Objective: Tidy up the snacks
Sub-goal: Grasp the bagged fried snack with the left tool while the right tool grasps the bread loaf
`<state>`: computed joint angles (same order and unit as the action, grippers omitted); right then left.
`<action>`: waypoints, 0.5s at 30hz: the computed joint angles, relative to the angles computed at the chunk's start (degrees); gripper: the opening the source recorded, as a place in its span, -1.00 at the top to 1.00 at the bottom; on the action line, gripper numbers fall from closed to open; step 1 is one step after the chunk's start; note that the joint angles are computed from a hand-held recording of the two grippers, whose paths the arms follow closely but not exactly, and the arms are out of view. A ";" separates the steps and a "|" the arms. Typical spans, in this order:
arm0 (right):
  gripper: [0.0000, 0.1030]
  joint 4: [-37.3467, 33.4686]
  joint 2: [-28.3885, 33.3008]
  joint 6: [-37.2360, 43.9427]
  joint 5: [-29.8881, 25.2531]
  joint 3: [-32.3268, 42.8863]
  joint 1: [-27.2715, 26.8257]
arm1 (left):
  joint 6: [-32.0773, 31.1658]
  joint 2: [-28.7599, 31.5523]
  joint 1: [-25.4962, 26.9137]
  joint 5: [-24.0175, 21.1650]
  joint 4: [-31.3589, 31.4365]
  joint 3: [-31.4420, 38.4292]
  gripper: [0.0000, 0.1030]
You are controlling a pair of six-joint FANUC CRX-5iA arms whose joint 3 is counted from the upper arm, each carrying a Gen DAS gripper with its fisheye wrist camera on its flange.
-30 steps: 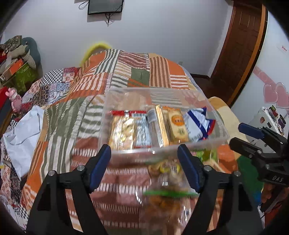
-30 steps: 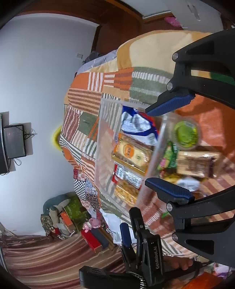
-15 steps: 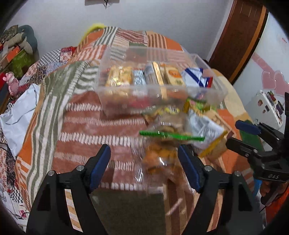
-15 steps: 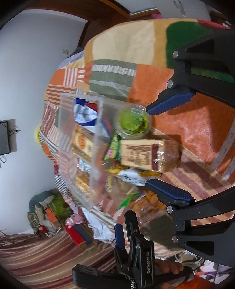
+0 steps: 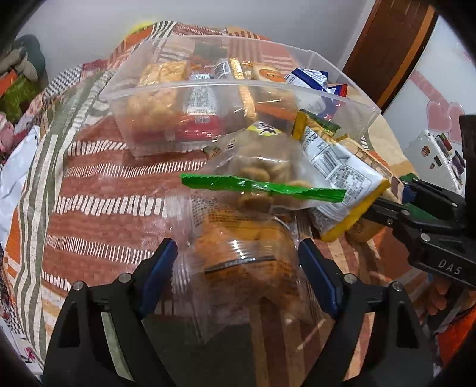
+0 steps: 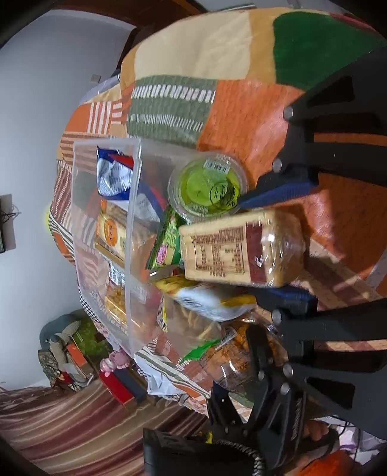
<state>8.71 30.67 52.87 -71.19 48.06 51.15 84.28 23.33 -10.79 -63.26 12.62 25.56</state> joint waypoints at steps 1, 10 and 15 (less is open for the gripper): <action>0.31 -0.09 -0.15 0.09 0.39 -0.31 -0.01 | -0.05 -0.19 -0.30 0.61 -0.61 -0.23 -0.63; 0.34 2.10 -4.15 -2.07 4.49 -6.46 0.65 | -1.54 -4.00 -0.63 4.70 -0.46 -5.32 -0.06; 0.35 2.93 -6.80 -3.78 6.65 -9.73 0.70 | -1.08 -6.50 0.30 5.53 -0.98 -7.30 -0.02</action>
